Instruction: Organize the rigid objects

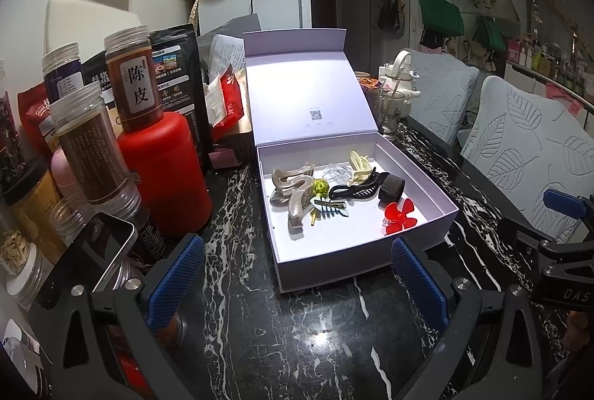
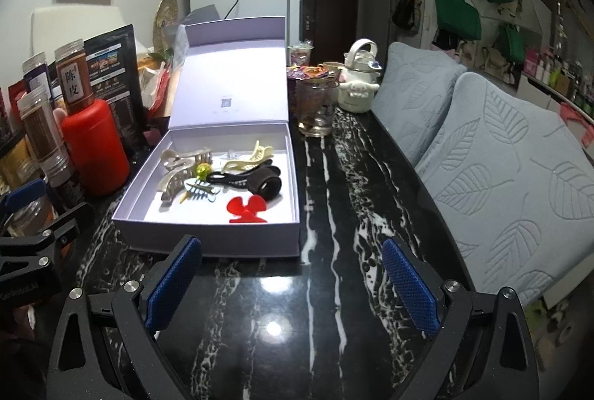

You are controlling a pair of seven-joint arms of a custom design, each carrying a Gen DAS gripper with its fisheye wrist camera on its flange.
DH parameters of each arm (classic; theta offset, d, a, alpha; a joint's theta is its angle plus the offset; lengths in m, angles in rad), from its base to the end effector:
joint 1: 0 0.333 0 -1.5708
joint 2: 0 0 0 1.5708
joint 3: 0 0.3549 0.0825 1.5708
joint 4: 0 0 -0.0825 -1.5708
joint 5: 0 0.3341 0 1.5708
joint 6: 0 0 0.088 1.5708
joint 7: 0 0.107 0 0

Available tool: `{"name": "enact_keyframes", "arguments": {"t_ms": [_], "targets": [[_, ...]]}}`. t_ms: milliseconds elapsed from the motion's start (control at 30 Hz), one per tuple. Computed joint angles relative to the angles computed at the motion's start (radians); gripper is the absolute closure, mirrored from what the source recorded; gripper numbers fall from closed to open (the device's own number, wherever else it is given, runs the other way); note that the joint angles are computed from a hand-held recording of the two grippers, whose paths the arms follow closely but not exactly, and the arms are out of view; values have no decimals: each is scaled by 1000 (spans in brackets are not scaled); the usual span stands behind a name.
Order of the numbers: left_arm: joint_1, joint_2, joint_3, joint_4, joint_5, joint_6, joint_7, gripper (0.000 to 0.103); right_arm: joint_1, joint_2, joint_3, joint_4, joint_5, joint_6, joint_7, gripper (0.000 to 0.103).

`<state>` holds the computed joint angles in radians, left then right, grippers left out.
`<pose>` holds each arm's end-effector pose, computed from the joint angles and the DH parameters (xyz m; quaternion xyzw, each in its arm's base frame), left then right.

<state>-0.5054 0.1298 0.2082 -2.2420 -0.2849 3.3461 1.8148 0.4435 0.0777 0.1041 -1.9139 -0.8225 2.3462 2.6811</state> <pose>0.5369 -0.1385 0.5037 -0.5432 0.6976 -0.3580 0.3002 0.4933 0.2858 0.5539 -0.6327 0.6829 -0.3194 0.1768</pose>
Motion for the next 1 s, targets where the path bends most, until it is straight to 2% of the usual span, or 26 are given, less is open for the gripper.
{"name": "enact_keyframes", "arguments": {"t_ms": [200,333,433,567,700,900,1000], "targets": [[3,2,-2,1,5,0,-4,0,1,-1,1,-2,4,-6,-4,4],[-42,2,41,3,-9,-4,4,0,2,-2,1,-1,1,-11,-3,4],[-32,1,33,2,-3,-7,-1,0,2,-2,2,0,0,-14,-5,4],[-74,3,74,0,-12,-5,4,0,2,-1,2,-1,6,-17,-11,4],[-159,7,153,1,-43,-10,25,0,4,-1,2,-2,7,-24,-12,4],[-215,11,211,4,-54,-15,29,0,2,-4,2,-6,9,-26,-7,4],[-218,11,216,5,-47,-17,20,0,2,-4,3,-6,9,-28,-9,4]]}}
